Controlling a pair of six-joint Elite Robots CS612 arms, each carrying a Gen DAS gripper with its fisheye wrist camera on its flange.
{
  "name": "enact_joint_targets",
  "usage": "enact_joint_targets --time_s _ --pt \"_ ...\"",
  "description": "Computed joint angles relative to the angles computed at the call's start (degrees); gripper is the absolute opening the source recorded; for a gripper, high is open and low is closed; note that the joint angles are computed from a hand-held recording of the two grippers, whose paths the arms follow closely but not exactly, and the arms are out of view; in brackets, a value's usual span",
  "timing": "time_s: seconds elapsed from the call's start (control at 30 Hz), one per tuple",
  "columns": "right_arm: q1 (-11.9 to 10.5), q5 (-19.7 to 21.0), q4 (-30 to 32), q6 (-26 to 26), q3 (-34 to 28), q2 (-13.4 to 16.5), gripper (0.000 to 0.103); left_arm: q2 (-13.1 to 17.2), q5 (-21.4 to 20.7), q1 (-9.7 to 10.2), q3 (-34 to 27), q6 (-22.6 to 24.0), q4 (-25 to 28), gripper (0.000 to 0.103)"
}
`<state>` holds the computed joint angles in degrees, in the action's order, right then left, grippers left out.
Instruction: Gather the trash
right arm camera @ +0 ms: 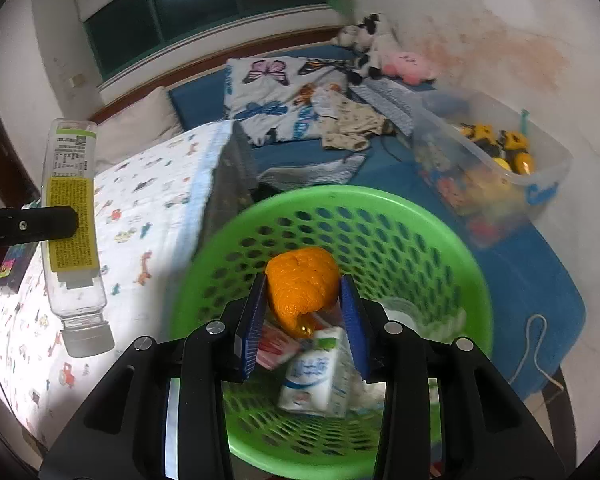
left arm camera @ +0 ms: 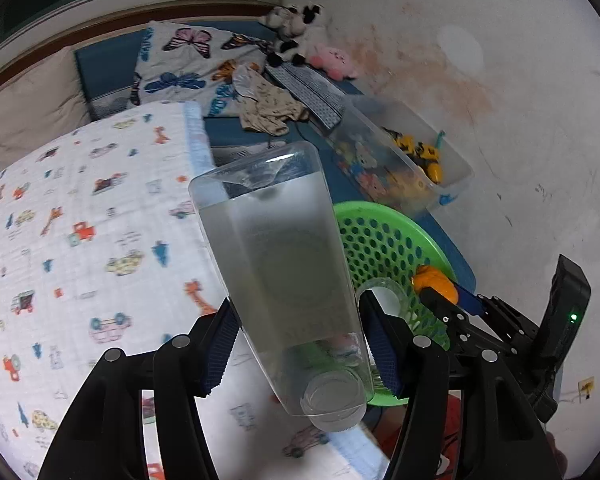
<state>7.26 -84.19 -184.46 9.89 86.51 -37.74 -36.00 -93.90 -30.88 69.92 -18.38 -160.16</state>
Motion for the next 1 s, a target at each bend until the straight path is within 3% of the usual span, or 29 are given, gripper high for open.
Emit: enact_joint_targets --time_s 0.27,0.37,0.73,1.0 --pt "-1.21 -0.4 -3.08 2.39 3.5 -1.2 0.047 2.39 -0.94 -1.33 -3.84 1.09 2.6 0.058" --pt "-1.33 -0.71 -4.47 2.78 4.39 -1.52 0.055 3.15 -0.72 -1.76 -4.84 1.49 2.89 0.058" --pt "-1.88 -0.57 -8.05 4.84 6.59 -2.27 0.056 5.58 -0.54 -2.39 -8.16 1.06 6.37 0.058" --pt "-2.02 -0.39 -9.16 5.74 7.5 -2.6 0.056 5.59 -0.41 -2.62 -8.21 1.9 5.53 0.058"
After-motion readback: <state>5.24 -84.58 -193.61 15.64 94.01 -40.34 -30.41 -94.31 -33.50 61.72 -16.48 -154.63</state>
